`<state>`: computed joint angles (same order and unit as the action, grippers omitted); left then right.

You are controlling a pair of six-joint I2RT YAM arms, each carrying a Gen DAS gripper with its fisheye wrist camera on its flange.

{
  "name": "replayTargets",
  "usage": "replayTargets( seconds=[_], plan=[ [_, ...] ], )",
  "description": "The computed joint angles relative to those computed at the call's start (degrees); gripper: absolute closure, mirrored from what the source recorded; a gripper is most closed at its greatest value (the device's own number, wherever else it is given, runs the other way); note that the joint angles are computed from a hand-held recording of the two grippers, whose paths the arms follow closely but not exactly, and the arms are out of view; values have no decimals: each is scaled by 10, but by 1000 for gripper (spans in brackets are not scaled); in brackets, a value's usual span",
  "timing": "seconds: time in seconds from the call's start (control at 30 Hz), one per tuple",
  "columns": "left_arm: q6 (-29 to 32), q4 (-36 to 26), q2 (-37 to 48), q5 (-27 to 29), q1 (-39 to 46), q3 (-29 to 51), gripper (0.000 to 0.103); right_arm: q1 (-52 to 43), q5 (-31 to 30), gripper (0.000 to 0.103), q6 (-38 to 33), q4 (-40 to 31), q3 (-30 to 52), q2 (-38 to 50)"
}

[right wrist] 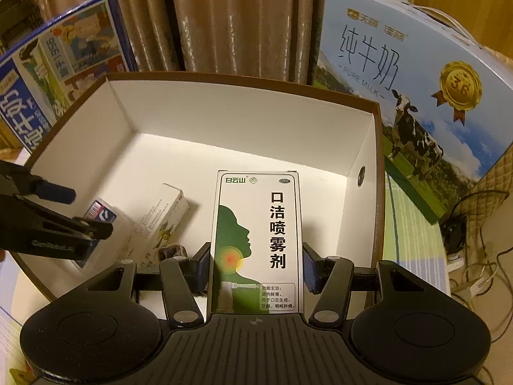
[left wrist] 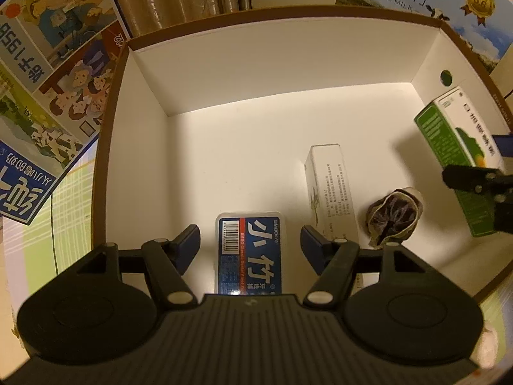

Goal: Organize objects
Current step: 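Lower both boxes into the brown box and open both grippers, then withdraw both tools from the box toward the remaining items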

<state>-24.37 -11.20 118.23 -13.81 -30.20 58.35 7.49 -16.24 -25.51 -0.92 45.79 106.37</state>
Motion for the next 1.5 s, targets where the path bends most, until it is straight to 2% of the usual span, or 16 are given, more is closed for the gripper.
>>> replayTargets(
  seconds=[0.1,0.27,0.4,0.63,0.83,1.17,1.5],
  plan=[
    [-4,6,-13,4,-1,-13,37,5,7,50,-2,0,4,4],
    [-15,5,-29,-1,-12,-19,36,-8,-16,50,13,-2,5,-4],
    [-18,5,-56,-19,-22,-36,28,-26,-46,50,11,-34,2,-30],
    [-35,13,-133,-31,-29,-88,26,-72,-111,44,-6,-92,-35,-115],
    [-76,-3,-222,-56,-66,-140,22,-128,-168,36,-33,-176,-54,-187],
    [-202,-111,-354,-126,-180,-176,20,-236,-249,29,-106,-322,-81,-311],
    [-391,-258,-426,-210,-327,-163,15,-373,-320,25,-261,-511,-71,-385]
  ],
)
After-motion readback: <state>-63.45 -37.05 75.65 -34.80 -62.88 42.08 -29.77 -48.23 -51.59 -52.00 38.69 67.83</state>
